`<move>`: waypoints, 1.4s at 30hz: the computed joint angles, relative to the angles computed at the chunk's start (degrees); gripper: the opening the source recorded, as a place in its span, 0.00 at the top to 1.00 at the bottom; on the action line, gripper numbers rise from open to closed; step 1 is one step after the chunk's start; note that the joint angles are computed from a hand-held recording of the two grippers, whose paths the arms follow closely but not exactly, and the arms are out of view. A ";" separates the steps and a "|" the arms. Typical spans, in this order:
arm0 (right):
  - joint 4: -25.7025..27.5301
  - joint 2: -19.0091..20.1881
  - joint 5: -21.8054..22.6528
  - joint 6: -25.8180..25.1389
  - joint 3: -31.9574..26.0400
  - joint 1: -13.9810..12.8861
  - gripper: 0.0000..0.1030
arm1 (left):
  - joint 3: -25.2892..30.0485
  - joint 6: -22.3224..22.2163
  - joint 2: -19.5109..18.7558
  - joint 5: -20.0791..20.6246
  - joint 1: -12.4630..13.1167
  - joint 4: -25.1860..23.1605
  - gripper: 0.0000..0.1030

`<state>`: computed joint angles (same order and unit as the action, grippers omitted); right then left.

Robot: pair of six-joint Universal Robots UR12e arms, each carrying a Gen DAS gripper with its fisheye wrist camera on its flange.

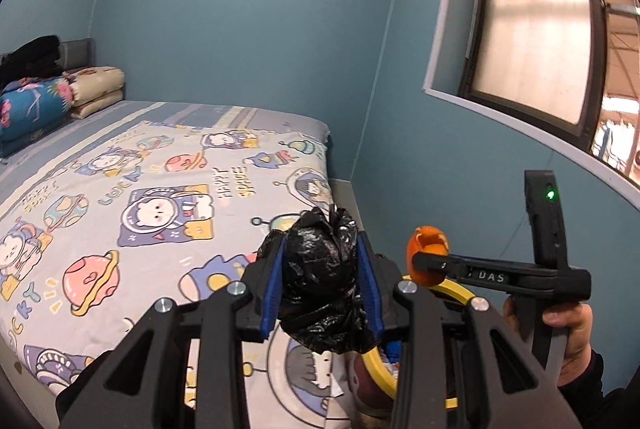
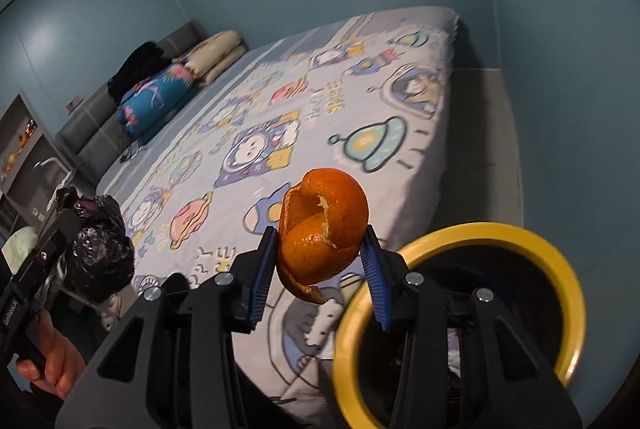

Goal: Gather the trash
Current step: 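Lift the black bag and orange peel and carry them over the bin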

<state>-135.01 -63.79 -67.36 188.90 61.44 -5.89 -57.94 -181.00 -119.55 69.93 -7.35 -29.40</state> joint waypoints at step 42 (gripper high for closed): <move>-1.49 -2.47 -6.32 9.35 7.47 -4.43 0.60 | 14.86 7.83 -11.19 -4.76 -6.05 -23.64 0.68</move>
